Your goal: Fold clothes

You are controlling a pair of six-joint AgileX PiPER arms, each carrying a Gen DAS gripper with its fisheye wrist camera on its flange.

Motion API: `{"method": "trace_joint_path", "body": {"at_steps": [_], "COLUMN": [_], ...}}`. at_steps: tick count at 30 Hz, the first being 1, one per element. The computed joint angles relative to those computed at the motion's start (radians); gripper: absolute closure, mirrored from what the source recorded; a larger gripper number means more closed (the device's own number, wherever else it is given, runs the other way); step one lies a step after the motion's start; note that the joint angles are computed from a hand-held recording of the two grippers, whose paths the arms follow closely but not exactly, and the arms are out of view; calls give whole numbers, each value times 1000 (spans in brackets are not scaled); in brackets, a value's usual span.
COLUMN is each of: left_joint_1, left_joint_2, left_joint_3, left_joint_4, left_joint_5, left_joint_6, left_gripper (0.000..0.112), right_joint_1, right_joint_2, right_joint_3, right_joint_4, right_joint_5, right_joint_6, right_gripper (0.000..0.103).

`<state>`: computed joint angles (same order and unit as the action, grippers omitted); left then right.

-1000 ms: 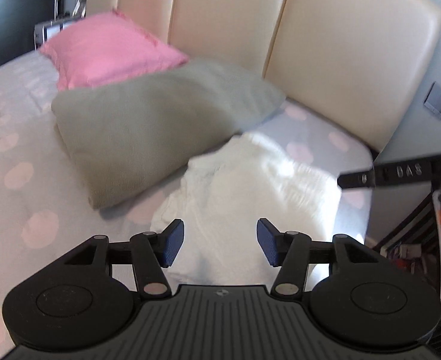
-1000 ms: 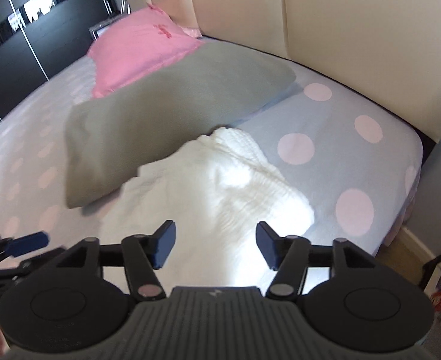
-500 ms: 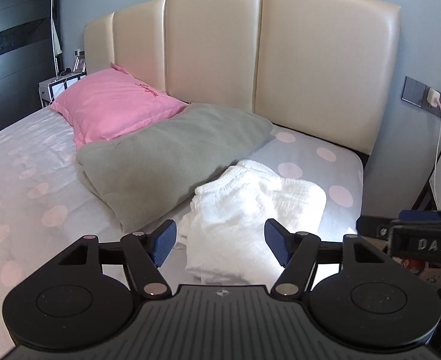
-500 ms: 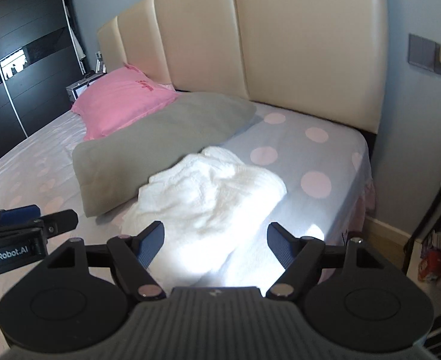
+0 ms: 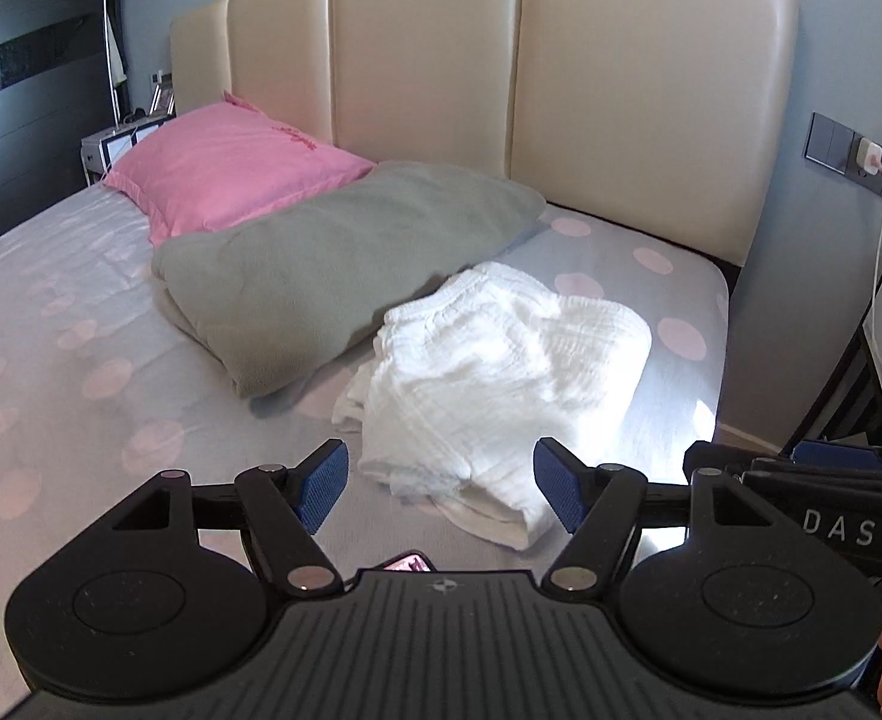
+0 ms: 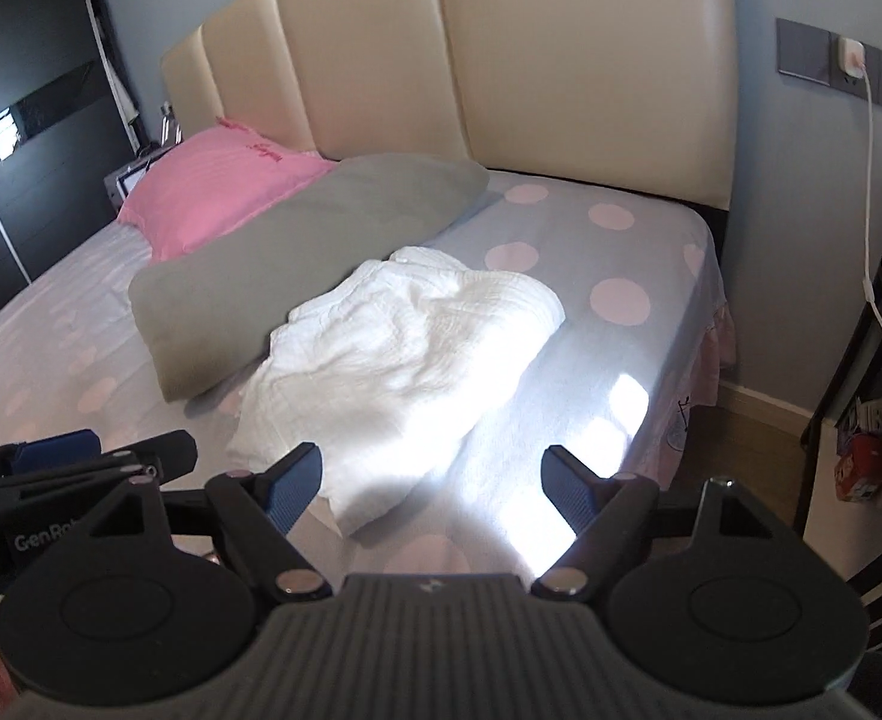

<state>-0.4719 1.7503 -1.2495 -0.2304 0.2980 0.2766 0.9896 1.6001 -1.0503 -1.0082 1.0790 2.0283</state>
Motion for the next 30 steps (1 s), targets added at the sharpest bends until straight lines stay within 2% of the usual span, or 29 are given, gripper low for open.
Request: {"method": "trace_joint_path", "body": {"at_steps": [8,20,30], "left_joint_1": [-3,-1,1], "left_joint_2": [18,30,31], "left_joint_3": [0,-17,-21], "left_joint_4": [54,18,46], "left_joint_5": [8,34,45], "left_joint_6": [-49,-18,-53], "left_gripper": [45,45,45], "right_joint_1": [-32,-36,-28], "right_joint_2": [-4,5,12], "right_joint_3": [11,1,-11], "right_joint_4": [30,44,43], "right_joint_5": [-55,-52,-41], "right_joint_6": [-38,-64,-75], "right_gripper": [21,21,21]}}
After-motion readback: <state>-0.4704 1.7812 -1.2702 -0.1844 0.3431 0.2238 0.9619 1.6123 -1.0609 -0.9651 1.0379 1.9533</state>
